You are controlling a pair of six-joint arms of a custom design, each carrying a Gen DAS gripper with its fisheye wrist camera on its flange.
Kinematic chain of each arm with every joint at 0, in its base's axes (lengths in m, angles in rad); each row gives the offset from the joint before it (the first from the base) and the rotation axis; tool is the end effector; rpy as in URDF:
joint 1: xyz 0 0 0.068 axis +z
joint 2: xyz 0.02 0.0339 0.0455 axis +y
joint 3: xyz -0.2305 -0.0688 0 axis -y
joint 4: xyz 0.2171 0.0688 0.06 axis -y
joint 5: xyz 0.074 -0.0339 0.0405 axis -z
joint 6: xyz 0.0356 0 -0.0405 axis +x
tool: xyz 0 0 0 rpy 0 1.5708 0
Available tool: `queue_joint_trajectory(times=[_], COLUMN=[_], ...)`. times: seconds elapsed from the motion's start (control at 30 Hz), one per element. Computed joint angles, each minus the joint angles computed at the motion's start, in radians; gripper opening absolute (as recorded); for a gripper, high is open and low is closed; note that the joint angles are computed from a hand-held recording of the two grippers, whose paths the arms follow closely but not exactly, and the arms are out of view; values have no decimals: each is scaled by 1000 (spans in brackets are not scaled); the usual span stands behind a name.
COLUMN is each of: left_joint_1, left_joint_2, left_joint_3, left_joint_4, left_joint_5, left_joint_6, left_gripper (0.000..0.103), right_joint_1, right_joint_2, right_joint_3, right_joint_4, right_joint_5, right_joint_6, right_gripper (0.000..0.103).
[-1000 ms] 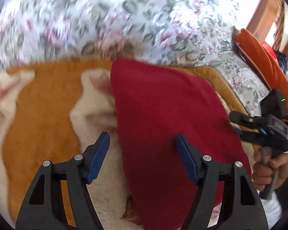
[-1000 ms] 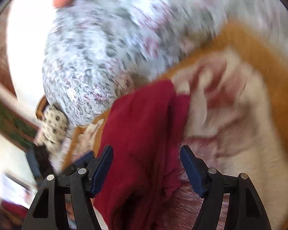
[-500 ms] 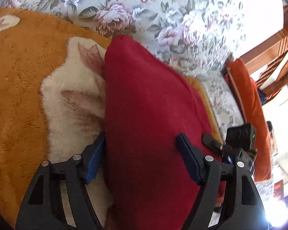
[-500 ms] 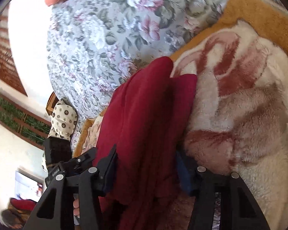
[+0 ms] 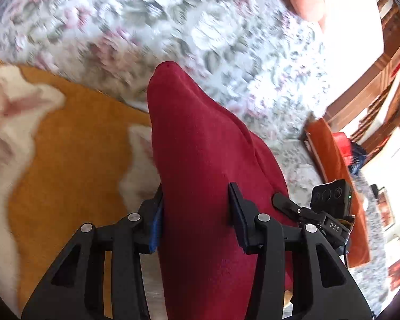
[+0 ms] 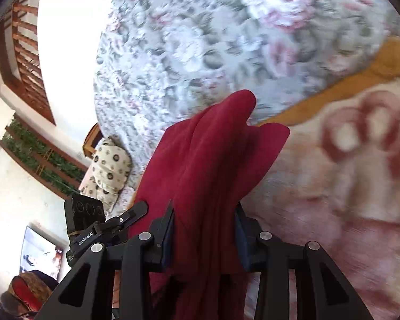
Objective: Fold small clothes
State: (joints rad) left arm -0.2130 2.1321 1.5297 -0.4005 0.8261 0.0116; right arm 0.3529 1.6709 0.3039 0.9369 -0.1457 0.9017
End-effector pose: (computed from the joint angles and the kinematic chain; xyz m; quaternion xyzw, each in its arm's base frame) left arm 0.3936 -0.1119 0.1523 0.2103 0.8611 -0.4092 0.2165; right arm 0.2281 0.0895 0.0968 0.1896 0.8187 0.3657 0.4000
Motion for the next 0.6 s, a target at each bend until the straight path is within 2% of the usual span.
queue_joint_trajectory(times=[0.07,0.13,0.23,0.3,0.4,0.43,0.47,0.53,0.6], left_joint_1=[8,1,-33,-17,-5,-8,-21,-49,-55], left_joint_2=[54,102,153,123,25,-36,-116,-227,-337], left_joint_3=[73,100,110,60,-34,-99,-187,-301,-403], left_joint_4=[-38,-46,-53,-11,26,67,123,165,178], left_joint_5=[-62,-121,-249,-224,-276,-330,-419,-553,-631], left_joint_6=[35,56,68,56,70,81,96,132,146], left_gripper=[44,45,51,59,66,70,79,81,81], right_joint_1=[6,10,15,8,46,74,117,233,418], right_joint_2=[124,228,309,294,135,54,-36,-177,-224], right_joint_3=[96,193,330,302,229,204,187,198,314], right_joint_4=[26,-12,-224,-198,-276,-329,-412,-608,-921], right_joint_5=[-11,0,36,25,104,146,208,359,618], right_joint_6=[24,37,44,80,67,51,36,21,64], right_gripper=[38,38,41,43,43,43,43,43,44])
